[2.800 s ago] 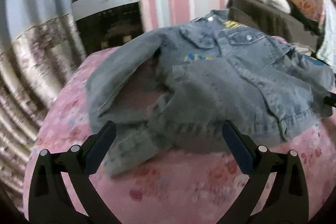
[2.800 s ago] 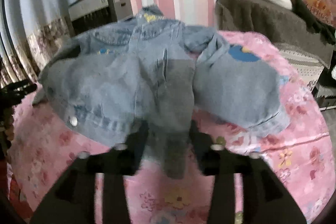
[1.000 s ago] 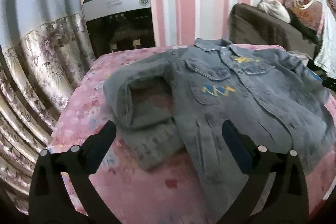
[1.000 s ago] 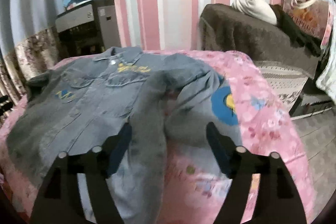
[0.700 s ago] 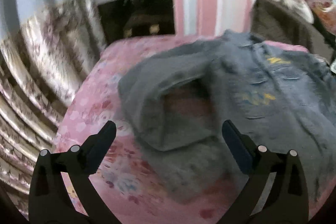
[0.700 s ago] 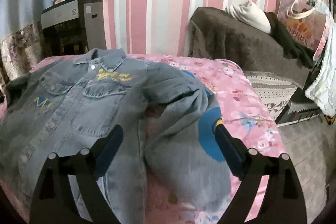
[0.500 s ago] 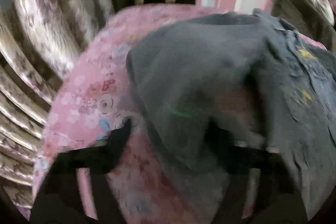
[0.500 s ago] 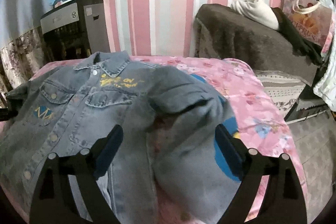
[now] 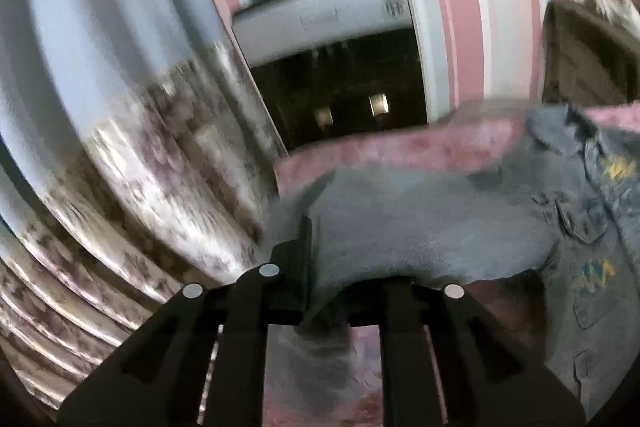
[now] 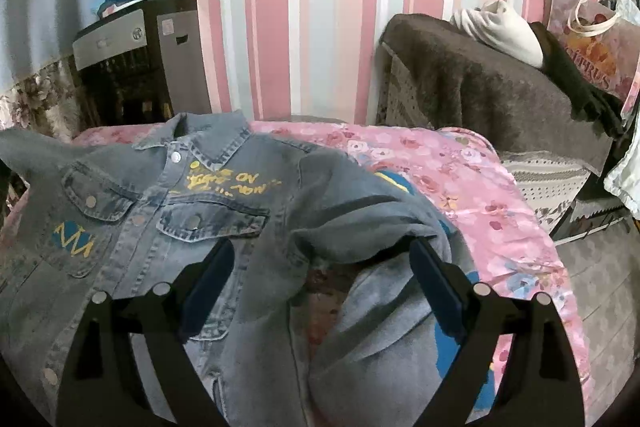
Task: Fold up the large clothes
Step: 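Grasp the grey sleeve cuff with the left tool and lift it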
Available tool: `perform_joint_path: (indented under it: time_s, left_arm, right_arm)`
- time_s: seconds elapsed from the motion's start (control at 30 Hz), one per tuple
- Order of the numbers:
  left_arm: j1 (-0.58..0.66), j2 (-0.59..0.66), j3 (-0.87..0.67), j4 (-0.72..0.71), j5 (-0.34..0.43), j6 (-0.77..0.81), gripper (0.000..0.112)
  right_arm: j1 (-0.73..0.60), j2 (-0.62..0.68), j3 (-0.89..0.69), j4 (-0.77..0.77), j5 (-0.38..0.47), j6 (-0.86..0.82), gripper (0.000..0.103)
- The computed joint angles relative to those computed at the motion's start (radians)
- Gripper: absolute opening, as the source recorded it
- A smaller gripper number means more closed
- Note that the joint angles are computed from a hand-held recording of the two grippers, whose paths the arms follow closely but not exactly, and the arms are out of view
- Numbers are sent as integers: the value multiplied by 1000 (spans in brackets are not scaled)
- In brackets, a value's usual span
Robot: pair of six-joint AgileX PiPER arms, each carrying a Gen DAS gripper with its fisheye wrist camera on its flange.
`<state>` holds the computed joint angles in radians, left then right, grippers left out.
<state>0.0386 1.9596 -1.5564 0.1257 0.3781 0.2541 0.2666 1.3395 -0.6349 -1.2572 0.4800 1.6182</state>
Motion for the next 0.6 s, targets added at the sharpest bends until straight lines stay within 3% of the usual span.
perform_joint_path:
  time_s: [0.03, 0.1, 0.17, 0.2, 0.3, 0.47, 0.6]
  left_arm:
    - [0, 33, -13, 11, 19, -20, 14]
    - [15, 82, -4, -16, 28, -35, 33]
    - [40, 98, 38, -64, -5, -44, 74]
    - [60, 91, 75, -108, -38, -21, 79]
    - [123, 47, 182, -316, -77, 133, 81]
    - [241, -34, 291, -531, -106, 298, 89]
    - [294, 25, 196, -449, -25, 178, 90]
  right_arm:
    - [-3, 11, -3, 6, -4, -9, 89]
    - [-7, 22, -7, 21, -7, -30, 89]
    - [-8, 26, -8, 23, -4, -34, 89]
    - [-8, 27, -7, 17, -2, -26, 89]
    - [-18, 28, -6, 10, -15, -14, 89]
    - [-25, 50, -10, 4, -30, -4, 89]
    - [-13, 60, -15, 5, -22, -10, 89]
